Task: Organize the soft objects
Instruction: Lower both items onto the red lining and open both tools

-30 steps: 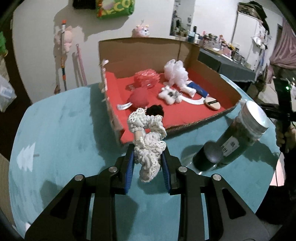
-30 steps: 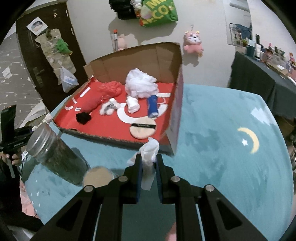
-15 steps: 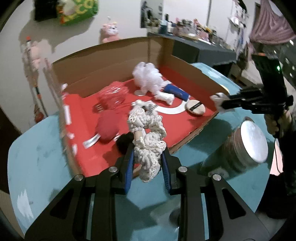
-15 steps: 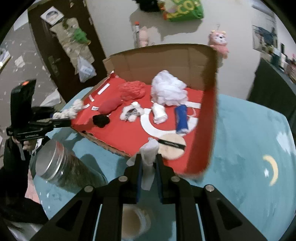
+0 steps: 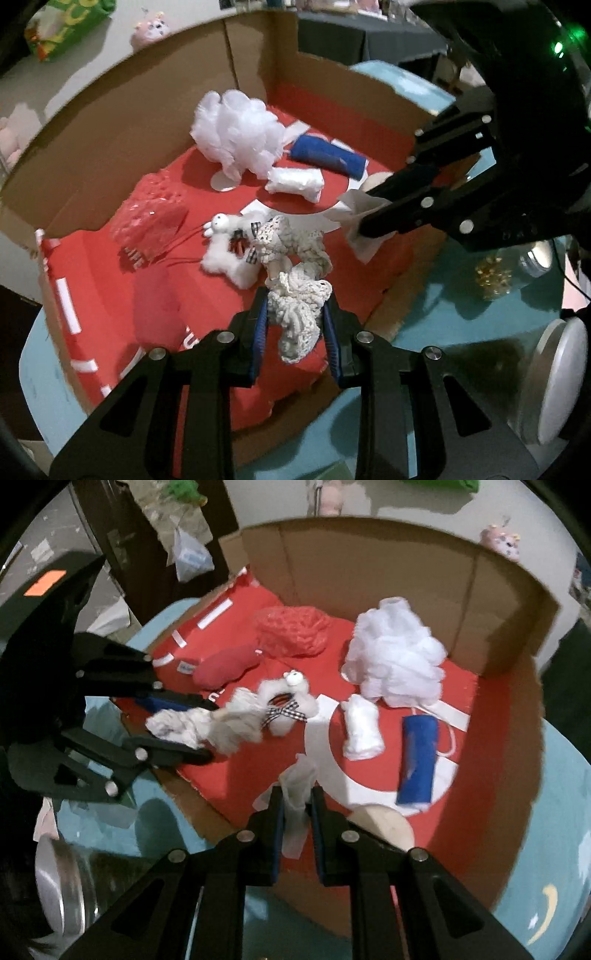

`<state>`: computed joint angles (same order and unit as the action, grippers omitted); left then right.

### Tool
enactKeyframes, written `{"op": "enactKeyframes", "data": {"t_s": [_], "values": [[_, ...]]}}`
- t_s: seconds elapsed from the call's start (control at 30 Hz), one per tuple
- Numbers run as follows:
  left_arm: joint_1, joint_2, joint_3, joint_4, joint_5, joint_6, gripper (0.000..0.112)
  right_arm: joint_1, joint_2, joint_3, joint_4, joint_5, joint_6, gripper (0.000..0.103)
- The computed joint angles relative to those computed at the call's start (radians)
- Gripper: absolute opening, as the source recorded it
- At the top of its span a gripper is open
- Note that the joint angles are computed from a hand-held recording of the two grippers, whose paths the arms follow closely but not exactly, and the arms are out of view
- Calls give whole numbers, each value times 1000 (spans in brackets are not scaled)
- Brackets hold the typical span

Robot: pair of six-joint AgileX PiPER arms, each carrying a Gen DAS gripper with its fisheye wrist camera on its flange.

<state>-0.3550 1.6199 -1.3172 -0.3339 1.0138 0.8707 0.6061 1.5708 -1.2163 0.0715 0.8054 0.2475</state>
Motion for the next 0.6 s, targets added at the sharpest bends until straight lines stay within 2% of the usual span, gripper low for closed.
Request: {"op": "enactKeyframes", "data": {"t_s": [0.27,0.6], "values": [[-57,88,-58,90,-1,-69,27,-15,91,-78,21,70,-50,15],[-74,103,-57,112,-16,-83,27,-15,122,-97,3,86,-39,17]]}}
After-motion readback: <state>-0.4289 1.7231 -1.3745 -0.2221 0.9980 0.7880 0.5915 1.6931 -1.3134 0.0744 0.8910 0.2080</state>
